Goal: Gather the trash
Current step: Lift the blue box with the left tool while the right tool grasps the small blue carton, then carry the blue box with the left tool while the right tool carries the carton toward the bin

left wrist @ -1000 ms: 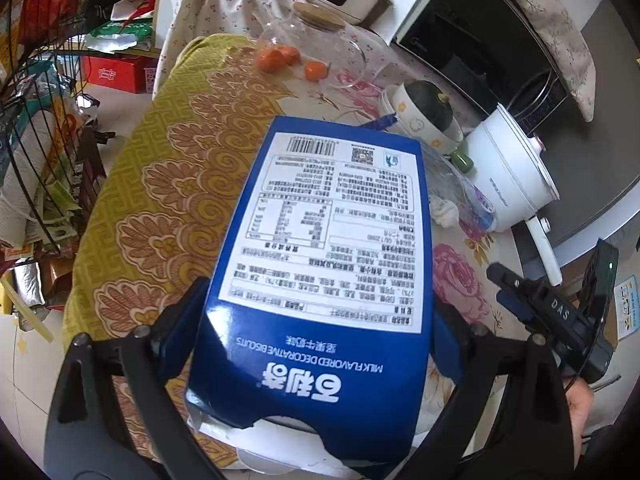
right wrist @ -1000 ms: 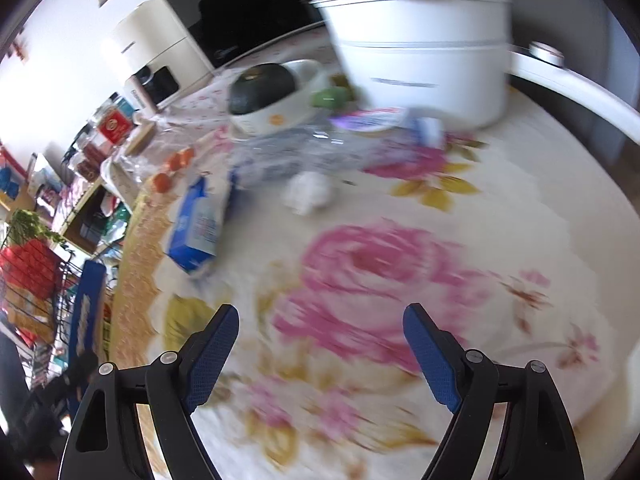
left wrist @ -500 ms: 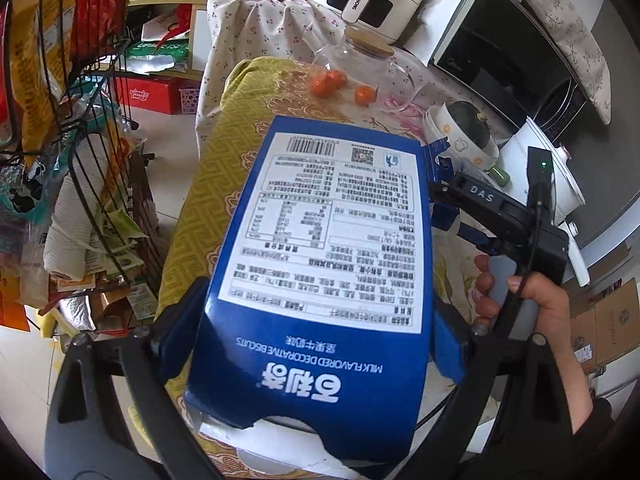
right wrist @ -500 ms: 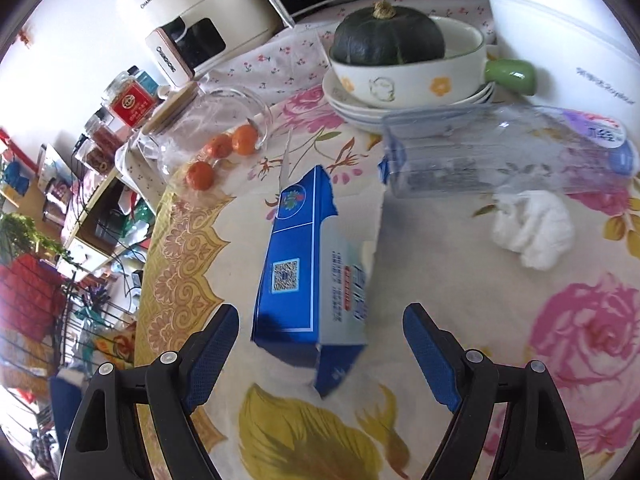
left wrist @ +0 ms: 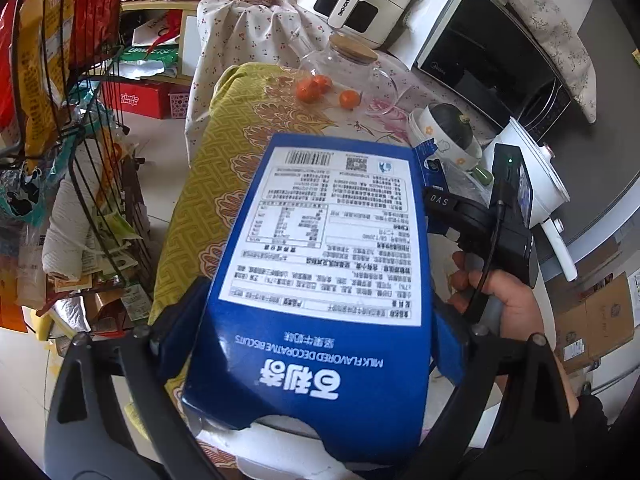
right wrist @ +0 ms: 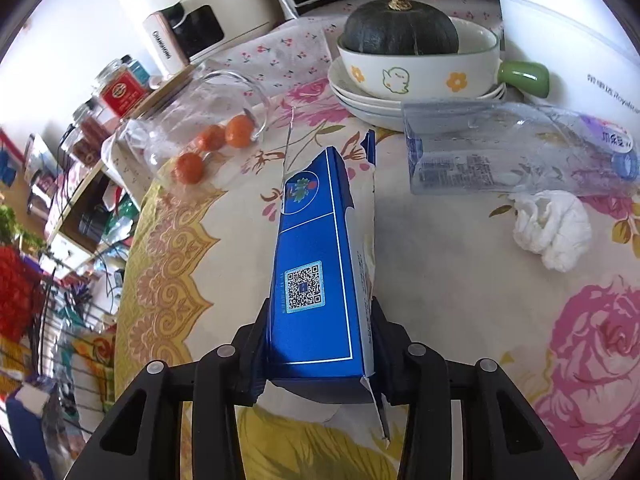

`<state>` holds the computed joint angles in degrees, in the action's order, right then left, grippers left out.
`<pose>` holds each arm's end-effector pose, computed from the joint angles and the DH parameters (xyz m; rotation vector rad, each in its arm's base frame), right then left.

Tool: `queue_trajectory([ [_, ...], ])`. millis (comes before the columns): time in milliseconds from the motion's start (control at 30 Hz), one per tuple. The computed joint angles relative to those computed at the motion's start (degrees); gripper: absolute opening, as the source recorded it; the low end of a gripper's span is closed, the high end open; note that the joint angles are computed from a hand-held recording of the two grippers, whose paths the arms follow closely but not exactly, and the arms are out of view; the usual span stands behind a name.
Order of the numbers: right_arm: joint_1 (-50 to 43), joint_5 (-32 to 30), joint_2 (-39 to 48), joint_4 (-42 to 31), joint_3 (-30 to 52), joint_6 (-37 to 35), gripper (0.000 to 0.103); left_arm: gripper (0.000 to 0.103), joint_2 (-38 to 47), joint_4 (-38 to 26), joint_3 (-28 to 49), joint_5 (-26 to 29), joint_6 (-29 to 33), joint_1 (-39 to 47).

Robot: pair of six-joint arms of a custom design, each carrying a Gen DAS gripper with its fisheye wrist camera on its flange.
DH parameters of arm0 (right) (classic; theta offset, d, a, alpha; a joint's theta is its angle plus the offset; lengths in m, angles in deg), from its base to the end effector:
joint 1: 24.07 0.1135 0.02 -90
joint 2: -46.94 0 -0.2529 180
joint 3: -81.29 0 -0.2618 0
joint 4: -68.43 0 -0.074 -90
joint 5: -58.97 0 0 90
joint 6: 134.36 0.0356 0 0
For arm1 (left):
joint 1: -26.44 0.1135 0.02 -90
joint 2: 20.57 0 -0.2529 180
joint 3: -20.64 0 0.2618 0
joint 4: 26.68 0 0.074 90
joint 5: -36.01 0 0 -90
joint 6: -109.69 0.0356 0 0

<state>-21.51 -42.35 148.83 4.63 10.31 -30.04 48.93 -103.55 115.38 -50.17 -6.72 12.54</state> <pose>0.3910 0.0245 0.3025 0.1875 2.5655 0.3650 0.2287 -0.0590 0.3762 -0.2444 2.4970 -0.3793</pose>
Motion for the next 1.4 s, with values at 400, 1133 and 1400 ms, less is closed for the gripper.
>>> queue_trajectory([
  [400,-8.76,-3.45,-17.51,-10.41,-7.20,-12.25,0.042,0.094,0.85,0.67,0.45,-2.28,-2.51,-9.95],
  [1133,-61.18,-19.12,-23.98,-33.09,-0.83,-54.99,0.043,0.094,13.61,0.07,10.75,-13.33,-7.67,-36.67],
  [1400,-75.98,-22.43,-15.64,-38.01,6.12,-65.29,0.043,0.094,22.25,-0.12,18.84,-12.88,-9.32,-42.68],
])
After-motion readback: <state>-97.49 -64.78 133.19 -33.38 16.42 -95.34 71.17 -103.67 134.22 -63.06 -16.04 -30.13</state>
